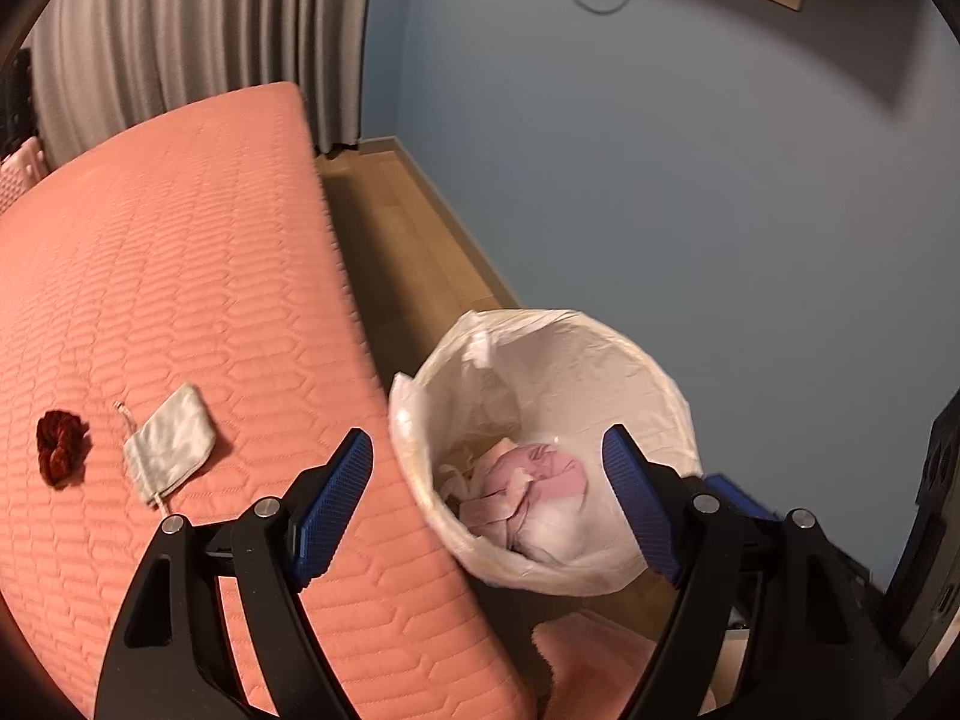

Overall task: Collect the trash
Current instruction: 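Open both tools to drop the packet and sock into the wastebasket, then move both open tools back over the scrunchie and pouch on the bed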

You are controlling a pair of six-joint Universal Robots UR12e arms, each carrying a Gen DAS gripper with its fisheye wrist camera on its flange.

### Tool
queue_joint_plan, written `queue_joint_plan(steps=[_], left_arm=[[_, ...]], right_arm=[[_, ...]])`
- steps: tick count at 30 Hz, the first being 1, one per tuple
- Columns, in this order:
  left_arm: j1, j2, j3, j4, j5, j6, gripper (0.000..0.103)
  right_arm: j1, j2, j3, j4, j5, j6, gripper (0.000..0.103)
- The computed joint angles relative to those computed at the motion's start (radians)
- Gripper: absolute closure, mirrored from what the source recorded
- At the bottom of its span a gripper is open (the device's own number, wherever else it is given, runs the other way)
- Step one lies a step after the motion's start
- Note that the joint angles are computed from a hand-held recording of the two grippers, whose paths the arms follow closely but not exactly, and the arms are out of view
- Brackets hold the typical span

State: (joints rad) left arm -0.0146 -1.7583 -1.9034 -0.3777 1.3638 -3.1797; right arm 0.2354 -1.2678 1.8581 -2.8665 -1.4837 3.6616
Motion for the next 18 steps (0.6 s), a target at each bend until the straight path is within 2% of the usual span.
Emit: queue_joint_plan(steps=[5, 18], left_arm=[[0.008, 0.012, -0.017, 0.012, 0.02, 0.009, 0.028], [0.052, 0.05, -0.067, 0.025, 0.006, -0.015, 0.028]], right_arm=[[0.012, 0.004, -0.017, 0.005, -0.005, -0.014, 0.08], [0.044, -0.021, -0.021, 0.04, -0.023, -0.046, 0.079]])
